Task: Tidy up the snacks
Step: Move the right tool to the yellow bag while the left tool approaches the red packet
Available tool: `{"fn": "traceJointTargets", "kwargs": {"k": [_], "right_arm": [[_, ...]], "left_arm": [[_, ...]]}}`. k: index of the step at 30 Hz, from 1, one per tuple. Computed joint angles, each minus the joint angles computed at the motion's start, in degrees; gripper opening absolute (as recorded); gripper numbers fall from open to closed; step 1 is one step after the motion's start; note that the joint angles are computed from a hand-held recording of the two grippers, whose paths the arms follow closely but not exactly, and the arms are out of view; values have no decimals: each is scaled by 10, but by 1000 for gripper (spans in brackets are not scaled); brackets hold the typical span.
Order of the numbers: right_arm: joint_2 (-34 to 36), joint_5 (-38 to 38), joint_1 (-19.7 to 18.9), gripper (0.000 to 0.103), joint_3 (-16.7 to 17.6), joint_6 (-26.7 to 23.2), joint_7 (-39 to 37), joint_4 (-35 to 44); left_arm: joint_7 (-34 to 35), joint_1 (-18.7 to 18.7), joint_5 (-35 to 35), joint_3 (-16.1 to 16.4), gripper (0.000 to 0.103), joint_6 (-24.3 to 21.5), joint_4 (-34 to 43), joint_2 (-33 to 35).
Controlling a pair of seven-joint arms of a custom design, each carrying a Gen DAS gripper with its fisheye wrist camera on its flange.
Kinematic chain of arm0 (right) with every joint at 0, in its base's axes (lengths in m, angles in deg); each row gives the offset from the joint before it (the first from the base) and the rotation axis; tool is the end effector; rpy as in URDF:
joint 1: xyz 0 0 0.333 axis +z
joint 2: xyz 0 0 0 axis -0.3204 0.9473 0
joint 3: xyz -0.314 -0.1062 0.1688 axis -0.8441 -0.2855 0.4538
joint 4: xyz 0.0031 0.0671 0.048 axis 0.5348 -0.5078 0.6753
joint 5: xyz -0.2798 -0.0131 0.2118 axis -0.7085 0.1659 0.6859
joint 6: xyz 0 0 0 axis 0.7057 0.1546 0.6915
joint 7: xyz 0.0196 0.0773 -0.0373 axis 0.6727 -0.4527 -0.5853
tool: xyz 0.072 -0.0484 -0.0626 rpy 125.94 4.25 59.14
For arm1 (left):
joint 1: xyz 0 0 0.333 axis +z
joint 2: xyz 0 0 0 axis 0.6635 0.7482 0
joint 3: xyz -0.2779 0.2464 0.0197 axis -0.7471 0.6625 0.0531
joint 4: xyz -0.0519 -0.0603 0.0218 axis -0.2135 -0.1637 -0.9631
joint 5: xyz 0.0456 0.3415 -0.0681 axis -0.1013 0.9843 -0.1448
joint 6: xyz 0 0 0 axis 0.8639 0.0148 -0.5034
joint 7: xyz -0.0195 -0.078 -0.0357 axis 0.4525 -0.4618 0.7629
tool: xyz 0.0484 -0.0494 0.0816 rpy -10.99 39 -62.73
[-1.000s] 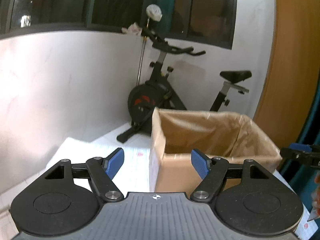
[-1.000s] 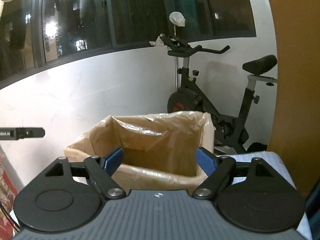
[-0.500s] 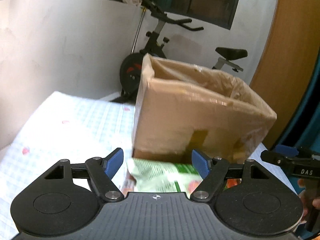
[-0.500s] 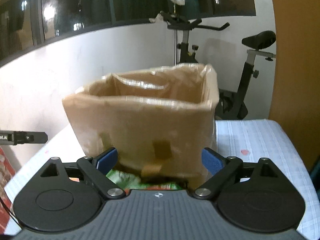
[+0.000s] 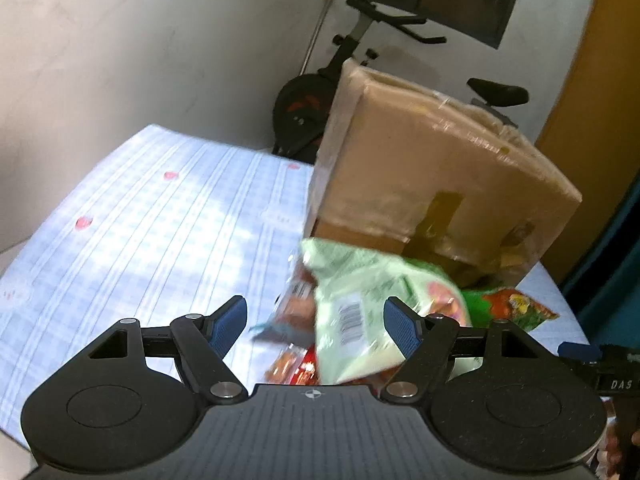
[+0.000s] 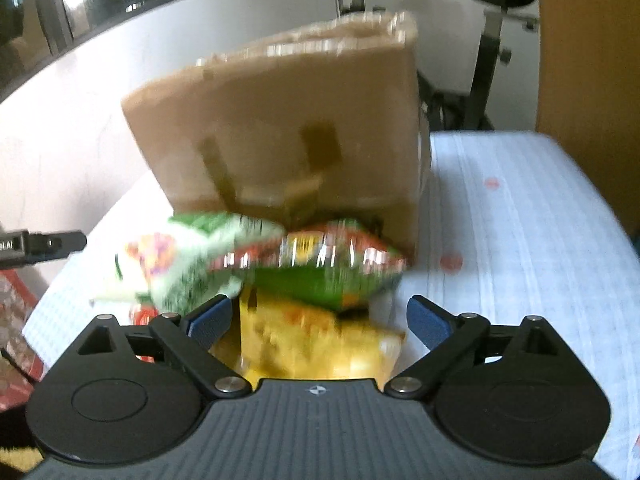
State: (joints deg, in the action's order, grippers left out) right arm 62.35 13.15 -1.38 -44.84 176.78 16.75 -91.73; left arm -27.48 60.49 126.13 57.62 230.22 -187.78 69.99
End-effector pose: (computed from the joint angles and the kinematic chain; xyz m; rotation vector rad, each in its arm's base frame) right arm 0.5129 0.1666 0.5516 -1.9485 1.2539 -0.2314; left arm 0.4170 -0.0665 0.5362 -2.0608 1.2588 -0.8913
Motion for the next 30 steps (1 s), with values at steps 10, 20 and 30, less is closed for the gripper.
{"fn": "traceJointTargets", "kwargs": {"k": [10,20,30], "right_arm": [[17,-86,-1,95,3,-30,88,-16],[15,-43,-1,82,6,-17,58,-20],[17,-22,-2,82,6,-16,42,-18]], "left_arm": [[107,-101,-133,75,77,-44,-41,5],[190,-141,-239,85,77,-56,-47,23],[240,-165,-264,85,57,-84,-10,75]]}}
